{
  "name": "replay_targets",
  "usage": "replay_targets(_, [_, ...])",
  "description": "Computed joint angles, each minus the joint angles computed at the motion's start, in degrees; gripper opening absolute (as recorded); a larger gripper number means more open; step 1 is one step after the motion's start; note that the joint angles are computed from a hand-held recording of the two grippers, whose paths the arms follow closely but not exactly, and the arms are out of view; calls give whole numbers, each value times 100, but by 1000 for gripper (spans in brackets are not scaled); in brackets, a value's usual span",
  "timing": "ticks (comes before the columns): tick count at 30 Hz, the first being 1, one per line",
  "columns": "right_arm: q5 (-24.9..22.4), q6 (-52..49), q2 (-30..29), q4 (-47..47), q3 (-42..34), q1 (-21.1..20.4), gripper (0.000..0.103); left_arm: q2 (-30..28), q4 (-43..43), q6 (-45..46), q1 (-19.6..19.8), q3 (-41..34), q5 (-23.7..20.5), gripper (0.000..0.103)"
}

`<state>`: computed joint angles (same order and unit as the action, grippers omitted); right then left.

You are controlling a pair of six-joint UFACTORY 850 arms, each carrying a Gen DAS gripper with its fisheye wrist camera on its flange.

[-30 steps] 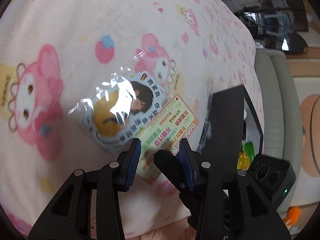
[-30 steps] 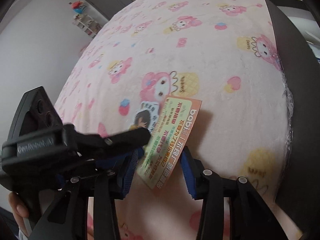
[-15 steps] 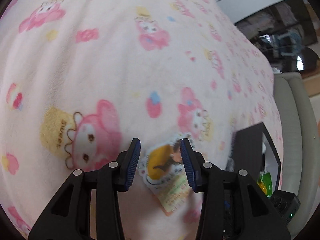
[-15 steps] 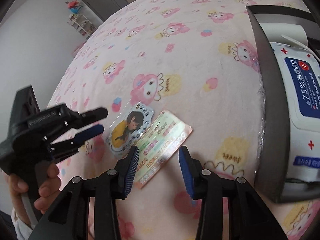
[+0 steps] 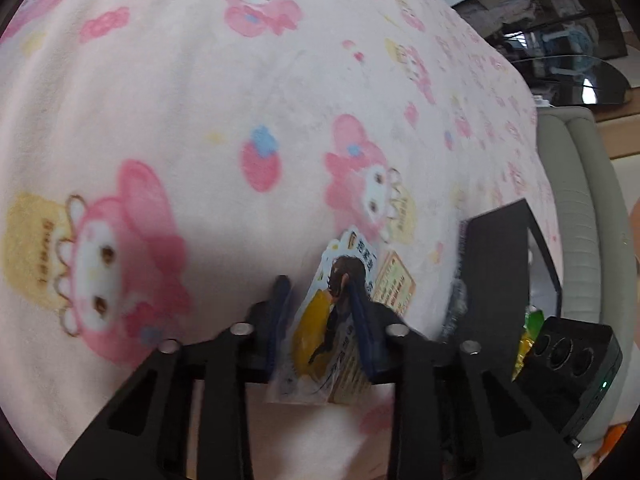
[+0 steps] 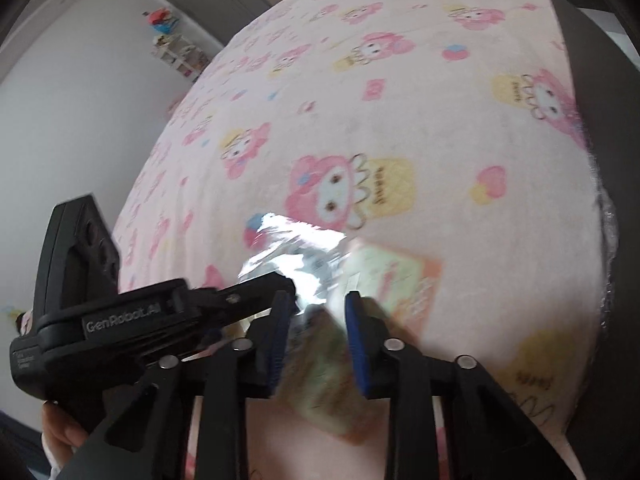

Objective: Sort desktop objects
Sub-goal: 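Grasp the cartoon sticker card with the left gripper while the right grasps the coupon card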

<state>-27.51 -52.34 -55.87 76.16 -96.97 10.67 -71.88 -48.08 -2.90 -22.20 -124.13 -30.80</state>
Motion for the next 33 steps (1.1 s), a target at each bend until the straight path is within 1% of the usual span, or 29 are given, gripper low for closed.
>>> replay_targets(2, [147, -223, 128, 69, 163, 57, 14, 58, 174, -19, -39, 47, -8, 20])
replay_targets(3, [180, -323, 188, 119, 248, 68, 13, 112, 177, 34, -56, 117, -4, 18])
replay_targets(6, [85, -625, 368, 450, 535, 21, 12, 251, -55, 314, -91, 295, -96, 13])
replay_targets(8, [102, -856, 528, 657, 760, -10, 11, 342, 63, 345, -150, 372, -272, 13])
replay_targets(10, [18, -1106, 686, 850, 971, -55, 8, 515, 142, 464, -213, 587, -341, 12])
replay_targets(11, [17, -1291, 789, 994, 1107, -68, 8, 598, 131, 556, -240, 690, -319, 12])
replay_targets(13, [-20, -1653, 955, 1296, 1341, -101, 8, 799, -155, 789, -257, 1006, -115, 12])
replay_targets(14, [28, -1668, 1017, 1298, 1424, -109, 8, 784, -170, 700, -266, 976, -47, 12])
replay_targets(17, [290, -1309, 1068, 869, 1462, -116, 8, 893, -612, 810, -200, 1223, 230, 19])
replay_targets(19, [429, -1009, 1020, 606, 1393, -133, 8, 943, -938, 884, -120, 1357, 451, 29])
replay_targets(20, [401, -829, 964, 503, 1327, -162, 8, 964, -1031, 849, -92, 1423, 581, 31])
replay_targets(21, [361, -655, 909, 437, 1267, -188, 8, 971, -1136, 794, -59, 1473, 701, 38])
replay_targets(22, [334, -509, 846, 418, 1199, -209, 10, 940, -1382, 835, -19, 1482, 763, 44])
replay_targets(23, [319, -306, 780, 331, 1124, -220, 15, 911, -1758, 1041, 33, 1514, 738, 47])
replay_targets(24, [379, 12, 727, 100, 1051, -204, 17, 807, -2068, 1182, 70, 1426, 610, 48])
replay_targets(26, [549, 645, 656, -450, 963, -148, 25, 511, -2163, 1082, 97, 1063, 209, 48])
replay_targets(27, [685, 1014, 653, -794, 964, -106, 29, 408, -2059, 970, 89, 919, 36, 48])
replay_targets(28, [841, 1143, 684, -907, 1029, -69, 31, 329, -1853, 821, 64, 775, -89, 48])
replay_targets(29, [971, 1032, 735, -795, 1130, -44, 35, 233, -1557, 615, 15, 573, -175, 48])
replay_targets(30, [1051, 1034, 770, -823, 1194, -29, 42, 179, -1315, 508, -25, 436, -236, 48])
replay_targets(32, [1229, 1542, 773, -1417, 1232, 1, 54, 89, -1039, 414, -95, 234, -366, 48])
replay_targets(33, [1189, 1609, 743, -1503, 1213, -19, 54, 22, -932, 363, -121, 117, -481, 48])
